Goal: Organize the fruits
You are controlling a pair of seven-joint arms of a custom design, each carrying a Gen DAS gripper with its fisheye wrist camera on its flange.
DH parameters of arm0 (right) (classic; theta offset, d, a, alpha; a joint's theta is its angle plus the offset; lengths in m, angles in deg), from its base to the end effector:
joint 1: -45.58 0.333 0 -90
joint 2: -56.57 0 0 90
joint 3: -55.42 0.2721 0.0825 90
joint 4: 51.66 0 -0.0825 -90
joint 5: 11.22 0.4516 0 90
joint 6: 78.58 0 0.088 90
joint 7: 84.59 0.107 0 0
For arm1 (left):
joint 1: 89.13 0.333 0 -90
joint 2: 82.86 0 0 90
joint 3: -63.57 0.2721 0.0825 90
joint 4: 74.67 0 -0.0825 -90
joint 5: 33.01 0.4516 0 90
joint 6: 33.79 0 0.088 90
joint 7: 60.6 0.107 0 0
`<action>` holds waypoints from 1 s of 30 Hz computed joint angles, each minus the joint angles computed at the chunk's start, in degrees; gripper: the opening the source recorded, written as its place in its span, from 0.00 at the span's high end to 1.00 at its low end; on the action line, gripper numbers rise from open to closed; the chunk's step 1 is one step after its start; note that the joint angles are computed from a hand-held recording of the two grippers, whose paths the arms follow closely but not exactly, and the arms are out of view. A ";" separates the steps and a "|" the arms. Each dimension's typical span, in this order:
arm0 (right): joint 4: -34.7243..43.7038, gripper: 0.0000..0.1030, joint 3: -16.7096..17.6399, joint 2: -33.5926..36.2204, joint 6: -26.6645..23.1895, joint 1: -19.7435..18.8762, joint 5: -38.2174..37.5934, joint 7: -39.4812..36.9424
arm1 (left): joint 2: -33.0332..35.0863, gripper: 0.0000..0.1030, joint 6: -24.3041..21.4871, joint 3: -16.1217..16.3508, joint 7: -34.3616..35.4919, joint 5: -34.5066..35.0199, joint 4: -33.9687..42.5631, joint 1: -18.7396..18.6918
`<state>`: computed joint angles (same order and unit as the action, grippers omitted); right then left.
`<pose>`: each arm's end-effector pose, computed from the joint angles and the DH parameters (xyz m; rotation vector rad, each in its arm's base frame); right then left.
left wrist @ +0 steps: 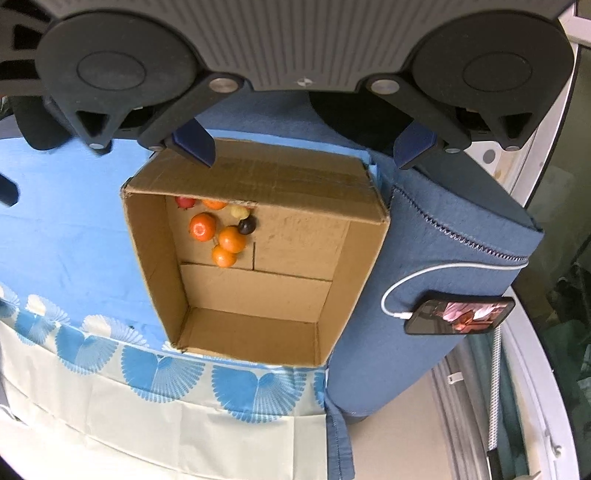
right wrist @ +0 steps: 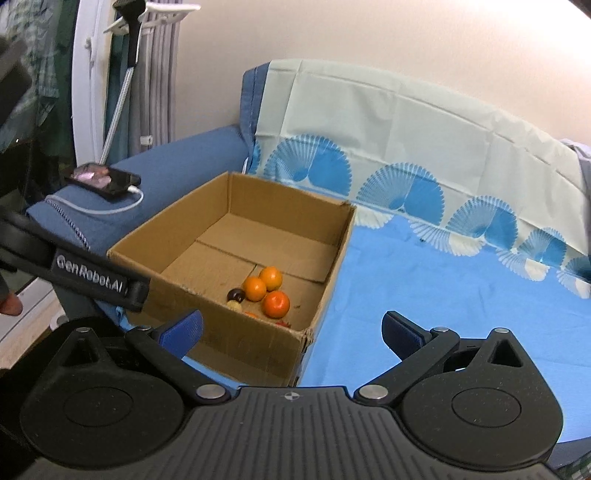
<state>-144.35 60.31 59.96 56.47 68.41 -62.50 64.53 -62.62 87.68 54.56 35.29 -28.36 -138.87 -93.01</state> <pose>0.6185 0.3116 0.6112 -1.5429 1.7365 -1.0573 0.7337 -0.1388 0.6557 -1.5328 2.1204 -0.6320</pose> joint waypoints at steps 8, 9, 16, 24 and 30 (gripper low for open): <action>-0.89 0.01 0.37 -0.85 0.25 -0.11 -1.69 1.78 | -2.10 0.00 2.58 0.00 0.43 -0.27 -3.46 0.41; -0.84 0.01 0.43 -0.81 0.30 -0.11 -1.68 1.72 | -2.43 0.00 2.98 0.05 0.26 -0.17 -3.98 0.40; -0.81 0.01 0.44 -0.73 0.81 -0.14 -1.54 1.53 | -0.72 0.00 -0.29 0.67 -1.55 2.71 -1.51 -0.47; -0.42 0.01 0.36 -0.36 0.99 0.04 -1.41 1.41 | -0.76 0.00 0.27 0.60 -1.52 3.30 -1.76 -0.38; -0.50 0.01 0.26 -0.39 1.18 0.05 -1.27 1.36 | -0.56 0.00 0.00 0.57 -1.43 3.37 -1.49 -0.40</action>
<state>-144.86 60.57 59.57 57.65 68.45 -63.77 65.89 -63.18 87.68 55.13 33.86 -25.00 -140.36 -93.41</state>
